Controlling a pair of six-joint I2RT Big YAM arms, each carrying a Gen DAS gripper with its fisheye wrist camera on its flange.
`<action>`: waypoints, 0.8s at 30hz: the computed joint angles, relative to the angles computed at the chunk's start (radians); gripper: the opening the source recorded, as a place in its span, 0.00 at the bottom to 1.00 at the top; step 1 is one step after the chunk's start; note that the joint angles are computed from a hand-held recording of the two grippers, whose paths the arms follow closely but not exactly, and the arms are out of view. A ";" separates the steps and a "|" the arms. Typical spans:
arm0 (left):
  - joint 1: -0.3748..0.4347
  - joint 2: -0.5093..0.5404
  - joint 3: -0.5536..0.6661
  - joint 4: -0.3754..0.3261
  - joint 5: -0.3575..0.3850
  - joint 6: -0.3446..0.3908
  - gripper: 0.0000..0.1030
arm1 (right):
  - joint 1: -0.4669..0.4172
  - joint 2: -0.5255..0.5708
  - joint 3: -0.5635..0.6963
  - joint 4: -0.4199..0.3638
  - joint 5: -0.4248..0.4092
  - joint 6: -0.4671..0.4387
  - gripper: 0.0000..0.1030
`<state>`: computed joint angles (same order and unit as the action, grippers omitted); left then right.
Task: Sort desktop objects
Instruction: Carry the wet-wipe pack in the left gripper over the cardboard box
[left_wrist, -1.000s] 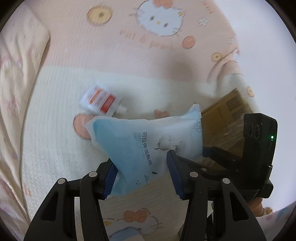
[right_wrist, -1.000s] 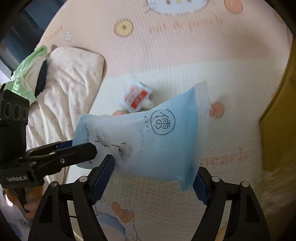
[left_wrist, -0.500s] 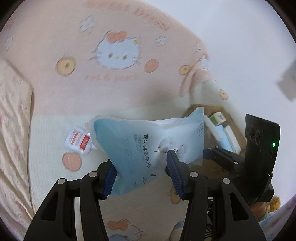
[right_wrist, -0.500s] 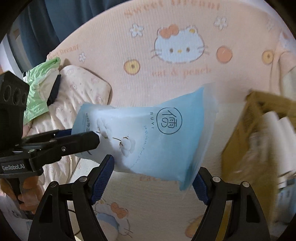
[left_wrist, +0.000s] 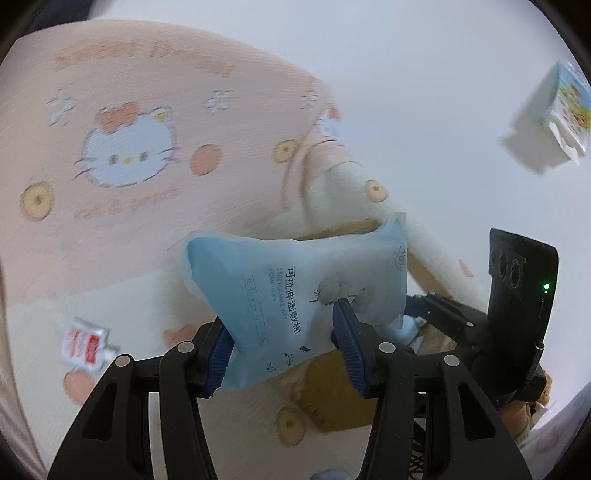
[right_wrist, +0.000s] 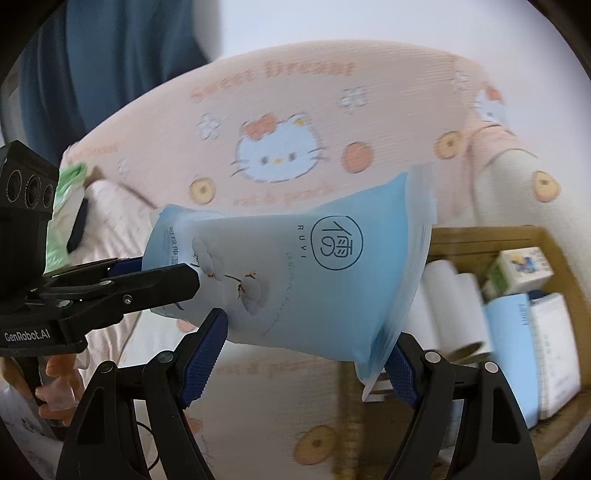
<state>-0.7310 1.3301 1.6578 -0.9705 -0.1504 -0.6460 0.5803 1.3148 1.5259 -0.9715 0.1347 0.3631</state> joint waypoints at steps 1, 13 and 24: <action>0.000 0.024 0.028 -0.003 0.011 0.006 0.54 | -0.011 -0.007 -0.004 -0.004 -0.002 0.006 0.76; -0.020 0.255 0.282 -0.019 0.131 0.087 0.54 | -0.165 -0.085 -0.026 -0.110 -0.024 0.015 0.76; -0.042 0.445 0.539 -0.231 0.247 0.010 0.54 | -0.295 -0.100 0.006 -0.269 -0.152 -0.014 0.76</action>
